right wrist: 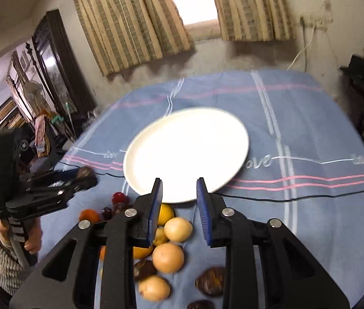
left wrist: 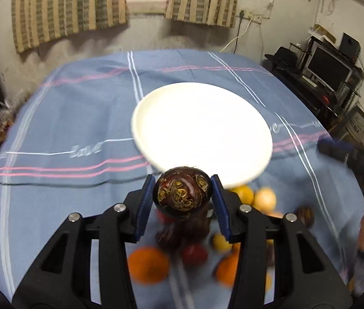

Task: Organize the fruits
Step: 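Carry both fruits onto the white plate and open both tools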

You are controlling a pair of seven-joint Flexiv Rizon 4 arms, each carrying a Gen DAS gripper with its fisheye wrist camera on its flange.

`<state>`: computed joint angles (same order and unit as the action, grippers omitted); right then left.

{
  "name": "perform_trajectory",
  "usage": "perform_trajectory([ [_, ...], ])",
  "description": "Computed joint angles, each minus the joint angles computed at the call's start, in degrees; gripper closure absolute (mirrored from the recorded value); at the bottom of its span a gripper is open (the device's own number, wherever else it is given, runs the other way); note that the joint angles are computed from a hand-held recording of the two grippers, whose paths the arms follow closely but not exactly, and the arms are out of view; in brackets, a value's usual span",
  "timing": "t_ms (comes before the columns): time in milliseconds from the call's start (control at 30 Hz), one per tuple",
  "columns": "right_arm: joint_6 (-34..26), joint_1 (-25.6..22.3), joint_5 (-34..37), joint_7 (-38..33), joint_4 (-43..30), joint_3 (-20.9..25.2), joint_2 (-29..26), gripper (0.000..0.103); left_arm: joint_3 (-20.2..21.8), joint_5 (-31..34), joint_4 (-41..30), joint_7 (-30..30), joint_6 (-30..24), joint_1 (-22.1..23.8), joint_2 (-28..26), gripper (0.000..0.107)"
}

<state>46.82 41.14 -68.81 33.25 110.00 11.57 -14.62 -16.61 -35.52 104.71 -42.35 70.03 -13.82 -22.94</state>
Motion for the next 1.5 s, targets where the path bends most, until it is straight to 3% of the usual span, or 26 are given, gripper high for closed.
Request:
perform_trajectory([
  [67,3.07,-0.39,-1.0,2.43,1.8,0.16,0.24,0.075,1.3,2.06,-3.05,-3.59,-2.16,-1.28,-2.5,0.062],
  [100,1.15,0.63,0.28,1.76,2.41,1.22,0.65,0.075,0.95,2.1,-3.45,-3.84,-2.6,-1.15,-2.93,0.062],
  [200,-6.72,4.82,4.0,1.41,3.28,4.39,1.61,0.074,-1.54,0.18,-2.34,-0.78,-1.5,0.04,-2.85,0.062],
  [367,-7.78,8.21,10.55,1.52,2.58,5.88,-1.19,0.074,-5.09,-5.82,1.45,5.71,0.83,1.7,-0.57,0.062],
  [467,-5.58,8.38,12.09,1.74,2.66,5.13,-2.77,0.073,-4.66,-7.91,2.87,7.51,2.12,1.15,0.61,0.062],
  [533,-9.4,9.82,14.01,0.22,1.58,4.7,-3.2,0.072,-4.29,-9.04,3.27,8.41,1.65,1.03,1.19,0.062],
  [767,-11.99,10.75,17.58,-1.18,1.45,4.69,-3.4,0.072,-2.68,-10.96,3.72,10.03,1.7,-0.36,1.8,0.062],
  [867,-9.76,10.14,16.75,-0.57,2.71,4.37,-3.07,0.073,-1.9,-10.17,3.37,9.28,1.74,-0.94,1.56,0.062],
  [1067,-5.98,9.44,11.15,2.72,4.63,3.36,-0.89,0.075,-0.3,-5.32,0.42,5.64,1.67,-1.97,-0.12,0.062],
  [1233,-8.73,5.53,4.42,-2.41,2.39,1.75,2.02,0.075,1.55,1.7,-7.32,-1.87,0.02,-3.67,-5.0,0.062],
  [1367,-0.16,-0.94,3.64,-6.97,-1.93,-1.88,-3.43,0.075,3.62,8.12,-12.96,-9.07,-1.68,-5.41,-9.46,0.062],
  [1500,5.82,-3.26,8.45,-11.44,-4.46,-3.59,-8.61,0.075,4.51,13.4,-15.91,-11.62,-4.03,-5.92,-12.26,0.062],
])
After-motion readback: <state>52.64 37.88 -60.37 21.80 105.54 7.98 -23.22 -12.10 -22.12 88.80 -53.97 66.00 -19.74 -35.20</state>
